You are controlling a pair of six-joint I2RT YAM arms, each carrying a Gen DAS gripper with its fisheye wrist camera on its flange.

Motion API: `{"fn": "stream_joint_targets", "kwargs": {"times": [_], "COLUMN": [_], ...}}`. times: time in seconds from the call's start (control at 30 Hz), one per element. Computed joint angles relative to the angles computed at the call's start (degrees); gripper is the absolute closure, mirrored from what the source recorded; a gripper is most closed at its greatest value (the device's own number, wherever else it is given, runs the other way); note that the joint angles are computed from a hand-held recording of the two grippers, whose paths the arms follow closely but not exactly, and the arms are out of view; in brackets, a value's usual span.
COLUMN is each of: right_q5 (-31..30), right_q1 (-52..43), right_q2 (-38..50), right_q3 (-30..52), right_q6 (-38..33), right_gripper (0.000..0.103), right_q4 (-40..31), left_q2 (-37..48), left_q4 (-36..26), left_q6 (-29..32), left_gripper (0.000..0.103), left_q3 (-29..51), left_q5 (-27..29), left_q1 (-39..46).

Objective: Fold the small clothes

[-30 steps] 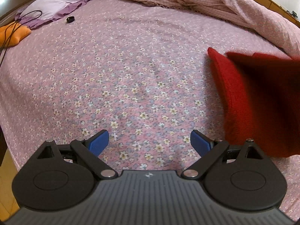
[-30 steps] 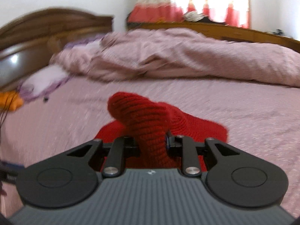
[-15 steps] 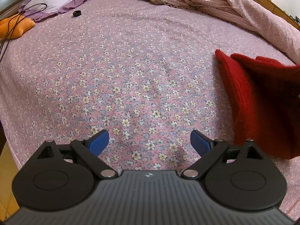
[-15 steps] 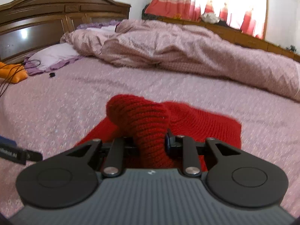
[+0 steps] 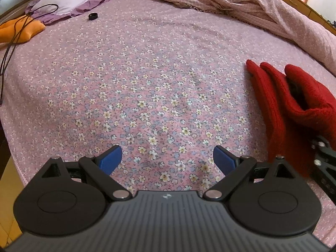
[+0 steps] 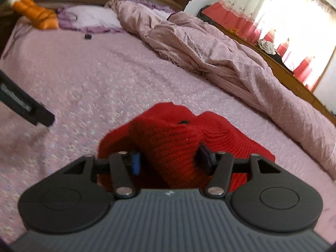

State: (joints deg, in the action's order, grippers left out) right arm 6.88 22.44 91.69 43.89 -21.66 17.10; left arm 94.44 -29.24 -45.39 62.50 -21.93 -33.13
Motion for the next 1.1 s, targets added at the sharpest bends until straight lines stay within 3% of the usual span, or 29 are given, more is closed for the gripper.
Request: {"fn": "stream_joint_targets", "kwargs": {"times": [0.27,0.6,0.77,1.1], "right_q5": [-13.01,-23.82,-22.95,-29.71], "right_q1": [-5.71,-19.50,-24.44,-33.90], "right_q2": [-11.17,-19.06,-16.75,-5.51], "right_q3": [-6.27,-12.18,-12.68,-9.26], "right_q6": [10.36,23.73,26.45,38.39], "right_gripper": [0.047,0.047,0.046,0.046], "right_q4": [-2.07,1.12,2.96,7.57], "left_q2": [-0.98,3.28,9.66,23.20], "left_q4": [-1.54,-2.52,-4.52,-5.85], "left_q6": [1.62,7.03,9.85,13.93], "left_gripper": [0.007,0.007,0.007,0.009], "left_q3": [3.29,15.94,26.13,41.32], "left_q5": [-0.11,1.52,1.63,7.18], "left_q1": [-1.30,-4.85,-6.80,-6.66]}}
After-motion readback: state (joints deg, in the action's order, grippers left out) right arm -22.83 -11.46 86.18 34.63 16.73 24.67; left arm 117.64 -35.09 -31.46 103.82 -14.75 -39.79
